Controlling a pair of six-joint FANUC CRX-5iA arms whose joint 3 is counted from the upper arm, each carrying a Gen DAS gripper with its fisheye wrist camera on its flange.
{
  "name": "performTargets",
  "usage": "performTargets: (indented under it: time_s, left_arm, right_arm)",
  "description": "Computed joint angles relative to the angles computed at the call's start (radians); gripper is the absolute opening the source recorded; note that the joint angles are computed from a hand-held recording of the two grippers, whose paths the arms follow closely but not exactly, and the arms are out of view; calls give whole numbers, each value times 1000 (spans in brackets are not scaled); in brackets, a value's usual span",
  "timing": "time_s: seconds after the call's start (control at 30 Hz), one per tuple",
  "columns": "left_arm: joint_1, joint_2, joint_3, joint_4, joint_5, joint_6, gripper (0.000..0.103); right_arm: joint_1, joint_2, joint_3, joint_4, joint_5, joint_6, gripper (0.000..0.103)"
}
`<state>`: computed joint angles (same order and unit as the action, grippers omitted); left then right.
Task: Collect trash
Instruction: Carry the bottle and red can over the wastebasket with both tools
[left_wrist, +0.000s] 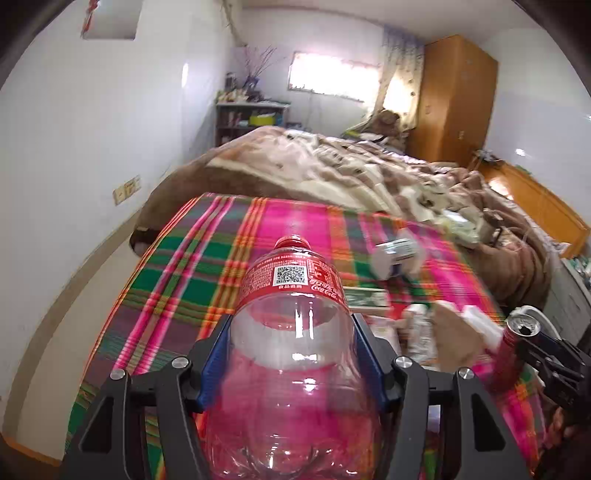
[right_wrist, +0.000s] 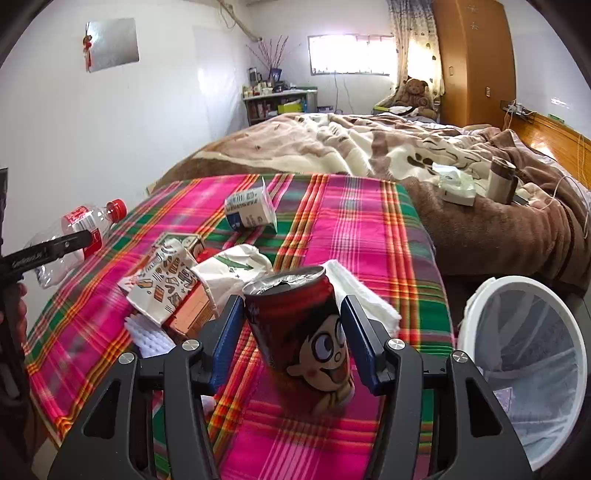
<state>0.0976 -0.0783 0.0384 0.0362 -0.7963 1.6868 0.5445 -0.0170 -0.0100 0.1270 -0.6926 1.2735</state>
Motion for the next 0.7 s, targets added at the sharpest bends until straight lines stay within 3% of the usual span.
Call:
performTargets:
  time_s: [0.27,0.7]
  left_arm:
    - [-108,-36,18,-68,5,34,62]
    - [-273,20,82,-27,16,-8,62]
  right_arm:
    - [-28,-67,-46,-16,43,-8,55]
    - [-104,-144,-109,-2,102,-45,55]
